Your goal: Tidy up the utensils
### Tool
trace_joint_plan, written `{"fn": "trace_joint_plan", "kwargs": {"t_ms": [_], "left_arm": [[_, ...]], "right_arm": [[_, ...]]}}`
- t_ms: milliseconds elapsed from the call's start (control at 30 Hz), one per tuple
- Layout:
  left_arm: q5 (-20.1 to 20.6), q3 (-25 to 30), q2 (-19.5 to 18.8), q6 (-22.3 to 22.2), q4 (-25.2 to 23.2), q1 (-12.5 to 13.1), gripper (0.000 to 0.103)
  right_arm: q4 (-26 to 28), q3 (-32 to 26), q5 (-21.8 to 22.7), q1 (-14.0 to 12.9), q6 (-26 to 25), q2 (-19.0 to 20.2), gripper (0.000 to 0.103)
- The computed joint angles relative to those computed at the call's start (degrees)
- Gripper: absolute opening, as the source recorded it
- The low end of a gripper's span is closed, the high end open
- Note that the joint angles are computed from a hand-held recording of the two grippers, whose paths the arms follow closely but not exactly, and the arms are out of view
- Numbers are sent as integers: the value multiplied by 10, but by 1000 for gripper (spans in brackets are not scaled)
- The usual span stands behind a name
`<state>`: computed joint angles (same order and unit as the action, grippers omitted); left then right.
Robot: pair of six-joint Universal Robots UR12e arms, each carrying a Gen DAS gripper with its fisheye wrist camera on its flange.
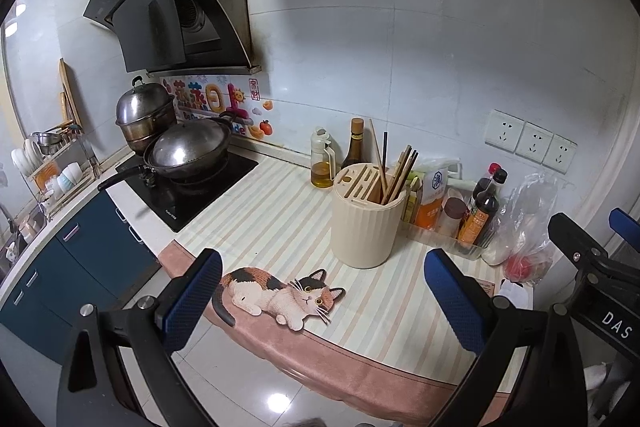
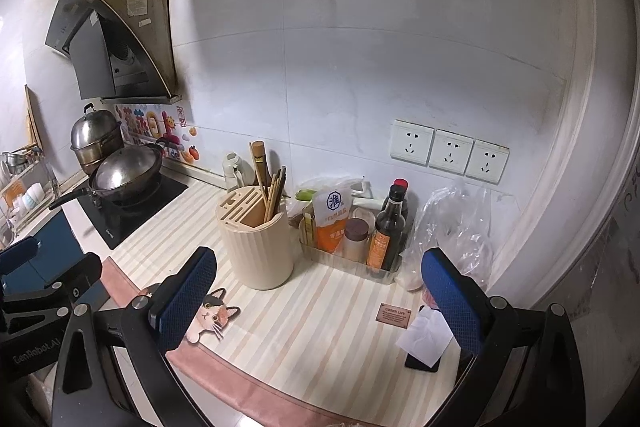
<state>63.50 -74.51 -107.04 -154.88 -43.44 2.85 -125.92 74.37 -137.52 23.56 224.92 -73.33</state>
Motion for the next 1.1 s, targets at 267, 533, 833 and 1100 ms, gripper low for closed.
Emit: {"fn": "trace_joint_plan", "kwargs": {"t_ms": [267, 533, 833, 1100], "left_arm": [[-3, 0, 0, 3, -2, 1, 103], [0, 1, -1, 1, 0, 2, 103], [0, 2, 0, -1, 2, 4, 103], [0, 3, 0, -2, 2, 5, 103]], "right_arm": [[-3, 4, -2, 0, 0, -1, 103], [-7, 6, 2, 0, -2, -2, 103], [-7, 3, 5, 1, -7, 2, 103], [-5, 1, 12, 0, -6, 5, 103]]}}
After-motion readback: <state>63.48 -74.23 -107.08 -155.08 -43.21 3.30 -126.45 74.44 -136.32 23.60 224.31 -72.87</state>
